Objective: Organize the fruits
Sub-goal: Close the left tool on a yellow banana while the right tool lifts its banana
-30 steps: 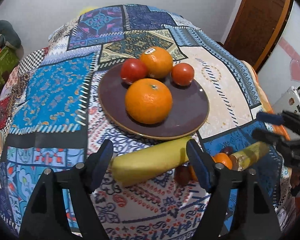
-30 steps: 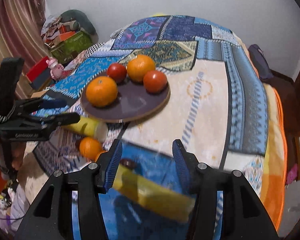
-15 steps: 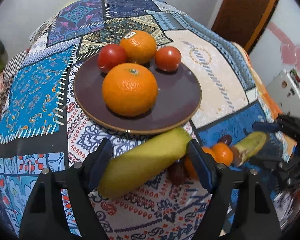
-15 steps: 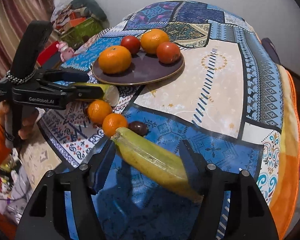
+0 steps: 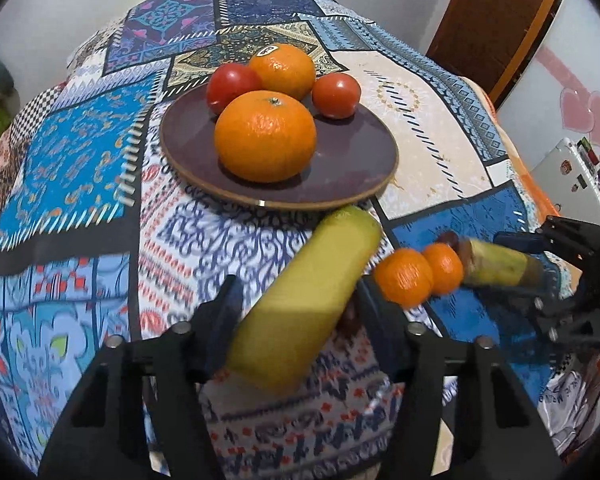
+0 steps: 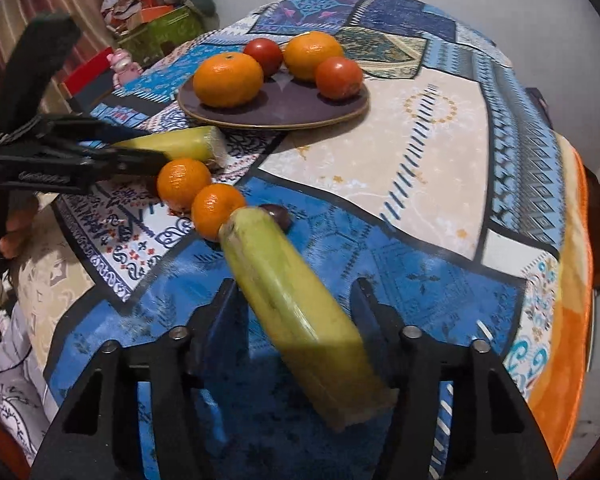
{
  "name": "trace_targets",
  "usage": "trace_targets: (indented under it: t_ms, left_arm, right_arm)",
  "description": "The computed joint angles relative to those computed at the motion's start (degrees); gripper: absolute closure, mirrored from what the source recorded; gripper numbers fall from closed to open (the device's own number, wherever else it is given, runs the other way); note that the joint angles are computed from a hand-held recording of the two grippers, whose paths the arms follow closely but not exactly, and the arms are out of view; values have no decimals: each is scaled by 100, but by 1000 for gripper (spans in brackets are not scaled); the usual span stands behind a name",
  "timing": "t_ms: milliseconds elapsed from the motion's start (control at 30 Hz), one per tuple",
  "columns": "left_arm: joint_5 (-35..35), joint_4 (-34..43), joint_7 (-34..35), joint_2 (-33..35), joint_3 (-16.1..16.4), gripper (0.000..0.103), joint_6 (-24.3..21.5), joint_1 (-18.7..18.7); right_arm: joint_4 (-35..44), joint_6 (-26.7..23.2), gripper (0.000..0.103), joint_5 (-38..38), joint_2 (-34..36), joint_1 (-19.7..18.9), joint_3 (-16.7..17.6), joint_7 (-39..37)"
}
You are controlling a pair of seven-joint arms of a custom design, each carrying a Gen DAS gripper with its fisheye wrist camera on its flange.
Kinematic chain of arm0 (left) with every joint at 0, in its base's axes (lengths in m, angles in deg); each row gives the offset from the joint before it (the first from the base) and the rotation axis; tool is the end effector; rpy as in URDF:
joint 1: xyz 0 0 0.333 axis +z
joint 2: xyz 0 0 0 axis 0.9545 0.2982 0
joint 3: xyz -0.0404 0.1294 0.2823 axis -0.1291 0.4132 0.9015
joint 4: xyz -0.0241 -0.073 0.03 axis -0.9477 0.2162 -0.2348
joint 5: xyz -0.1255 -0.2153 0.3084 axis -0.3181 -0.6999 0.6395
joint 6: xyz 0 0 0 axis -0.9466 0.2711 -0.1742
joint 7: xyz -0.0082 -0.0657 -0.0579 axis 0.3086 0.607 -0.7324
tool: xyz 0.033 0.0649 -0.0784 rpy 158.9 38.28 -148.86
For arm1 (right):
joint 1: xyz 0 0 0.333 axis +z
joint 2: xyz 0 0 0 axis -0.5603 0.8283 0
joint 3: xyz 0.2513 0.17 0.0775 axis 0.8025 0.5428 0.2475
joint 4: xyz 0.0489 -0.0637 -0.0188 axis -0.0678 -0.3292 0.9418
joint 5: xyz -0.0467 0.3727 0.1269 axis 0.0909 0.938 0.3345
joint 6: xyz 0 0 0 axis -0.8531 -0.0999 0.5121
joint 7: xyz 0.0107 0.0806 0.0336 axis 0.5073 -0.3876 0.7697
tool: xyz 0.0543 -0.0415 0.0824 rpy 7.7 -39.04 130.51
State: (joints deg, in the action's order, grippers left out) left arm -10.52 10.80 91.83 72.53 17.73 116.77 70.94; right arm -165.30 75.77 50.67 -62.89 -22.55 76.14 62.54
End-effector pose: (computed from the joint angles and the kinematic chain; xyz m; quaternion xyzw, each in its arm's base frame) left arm 0.7778 -0.1665 0.3933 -0.3701 0.8913 -0.2608 0.0234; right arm 0.6194 0.1273 0.3926 -0.6699 0.6871 -0.1636 0.2286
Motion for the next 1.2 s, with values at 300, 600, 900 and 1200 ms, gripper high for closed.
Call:
trace_targets:
  t_ms: [300, 600, 900, 1200]
  left_arm:
    - [-195, -1786, -89, -1119, 81, 63, 899, 236]
    - [-62, -2267, -156, -1422, 158, 64, 1048, 190]
    - [92, -1763, -156, -997, 99, 64, 1081, 59]
    - [131, -1776, -265, -1026, 111, 66, 1136, 68]
  right_arm:
    - [-607, 146, 68, -773, -502, 134, -294, 1574]
    - [-653, 305, 68, -369, -479, -107, -28, 1450]
    - [-384, 255, 68, 439, -171, -207, 119, 621]
    - [-252, 505, 68, -21, -40, 61, -176, 1003]
